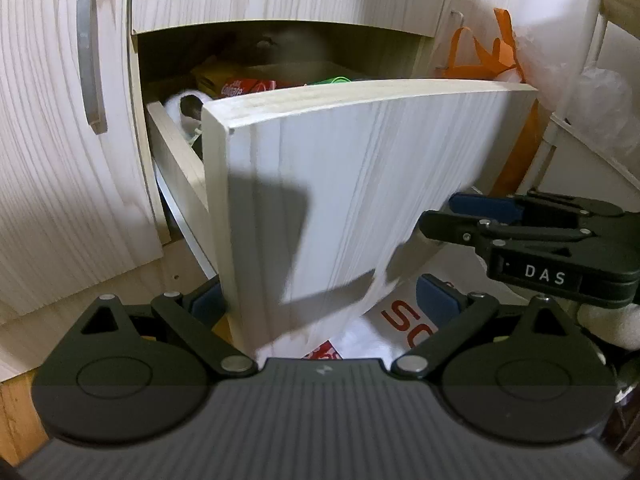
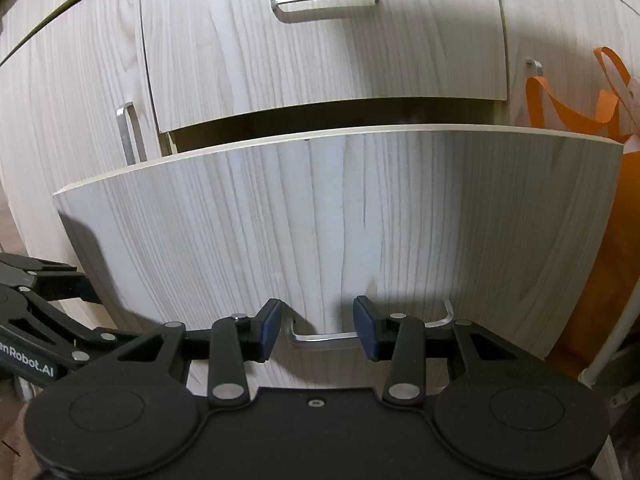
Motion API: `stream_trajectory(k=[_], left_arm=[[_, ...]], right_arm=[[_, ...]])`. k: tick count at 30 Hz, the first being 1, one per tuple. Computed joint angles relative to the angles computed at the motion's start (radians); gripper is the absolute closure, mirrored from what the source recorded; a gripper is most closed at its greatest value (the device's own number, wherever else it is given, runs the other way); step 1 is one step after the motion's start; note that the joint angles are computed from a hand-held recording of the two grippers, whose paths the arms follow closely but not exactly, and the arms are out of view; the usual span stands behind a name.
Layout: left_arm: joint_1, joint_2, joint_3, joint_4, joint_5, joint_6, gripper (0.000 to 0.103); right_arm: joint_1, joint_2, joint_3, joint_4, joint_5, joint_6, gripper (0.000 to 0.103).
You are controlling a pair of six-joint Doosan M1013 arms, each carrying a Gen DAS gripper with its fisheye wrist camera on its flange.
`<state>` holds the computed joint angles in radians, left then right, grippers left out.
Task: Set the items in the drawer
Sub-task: 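Push the drawer front inward with the right gripper while the left gripper releases the handle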
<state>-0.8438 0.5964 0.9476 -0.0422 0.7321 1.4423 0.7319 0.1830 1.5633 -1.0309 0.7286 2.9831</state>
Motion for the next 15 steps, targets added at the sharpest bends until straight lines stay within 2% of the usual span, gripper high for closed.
stream_trajectory(k=[4,7,11,13,15], left_arm=[[0.001,0.008,-0.007,0.007,0.017,-0.015,0.004],[-0.001,0.004,0.004,0.022,-0.003,-0.018,0.004],[-0.011,-0.010,0.037,0.117,-0.071,-0.057,0.005],[-0.019,-0.012,0.045,0.213,-0.088,-0.117,0.006],[-0.019,-0.011,0.044,0.233,-0.089,-0.130,0.006]], right_arm=[[0.001,0.008,-0.011,0.006,0.015,-0.019,0.055],[0.003,0.014,-0.020,0.012,0.032,-0.033,0.056],[0.014,0.029,-0.041,0.011,0.077,-0.065,0.055],[0.012,0.028,-0.043,0.021,0.076,-0.077,0.055],[0.010,0.025,-0.040,0.023,0.070,-0.080,0.055]])
